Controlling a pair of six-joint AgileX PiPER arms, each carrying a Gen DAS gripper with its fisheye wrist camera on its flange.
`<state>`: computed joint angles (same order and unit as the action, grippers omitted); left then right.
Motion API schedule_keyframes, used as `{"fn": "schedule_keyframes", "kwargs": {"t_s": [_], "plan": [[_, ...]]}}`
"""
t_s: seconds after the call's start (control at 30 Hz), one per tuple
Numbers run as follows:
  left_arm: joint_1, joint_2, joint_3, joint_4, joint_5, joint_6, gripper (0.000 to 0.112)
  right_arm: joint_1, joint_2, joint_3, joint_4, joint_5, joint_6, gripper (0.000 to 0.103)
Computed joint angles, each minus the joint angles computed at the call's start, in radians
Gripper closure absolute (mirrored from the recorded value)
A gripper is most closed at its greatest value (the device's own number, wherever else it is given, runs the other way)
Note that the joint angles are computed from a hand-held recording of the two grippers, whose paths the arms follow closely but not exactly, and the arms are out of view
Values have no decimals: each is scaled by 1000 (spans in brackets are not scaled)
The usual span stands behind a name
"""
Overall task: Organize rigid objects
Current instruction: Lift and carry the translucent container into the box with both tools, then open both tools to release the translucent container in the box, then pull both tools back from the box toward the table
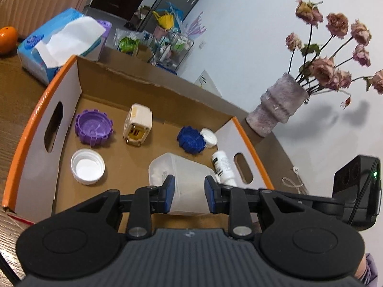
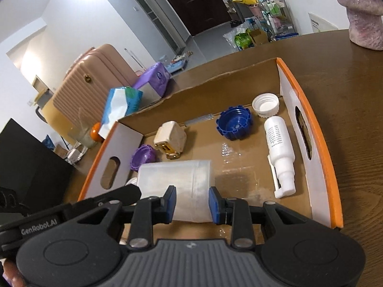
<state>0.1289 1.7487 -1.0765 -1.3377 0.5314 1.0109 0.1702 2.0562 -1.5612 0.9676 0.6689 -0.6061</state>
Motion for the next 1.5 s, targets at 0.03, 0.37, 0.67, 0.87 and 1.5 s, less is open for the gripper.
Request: {"fn": "schedule_keyframes", "kwargs": {"t_s": [0.03,0.37,0.67,0.87,1.5], "plan": [[-1,7,-8,26,6,-27,85,4,3,-6,-19,-7,15,73],[-20,-50,24,97,-24,-76,83,39,-45,39,-110,-77,61,72],[-22,-244,107,190,-20,-148,73,60,-238,179,-123,-145,22,70],[-28,-435,185,312,-50,-257,64,96,-425,308,-186,-214,31,66],[-77,-1083,352,736,27,-662,30,255,-1059,639,-752,-312,517,43]]}}
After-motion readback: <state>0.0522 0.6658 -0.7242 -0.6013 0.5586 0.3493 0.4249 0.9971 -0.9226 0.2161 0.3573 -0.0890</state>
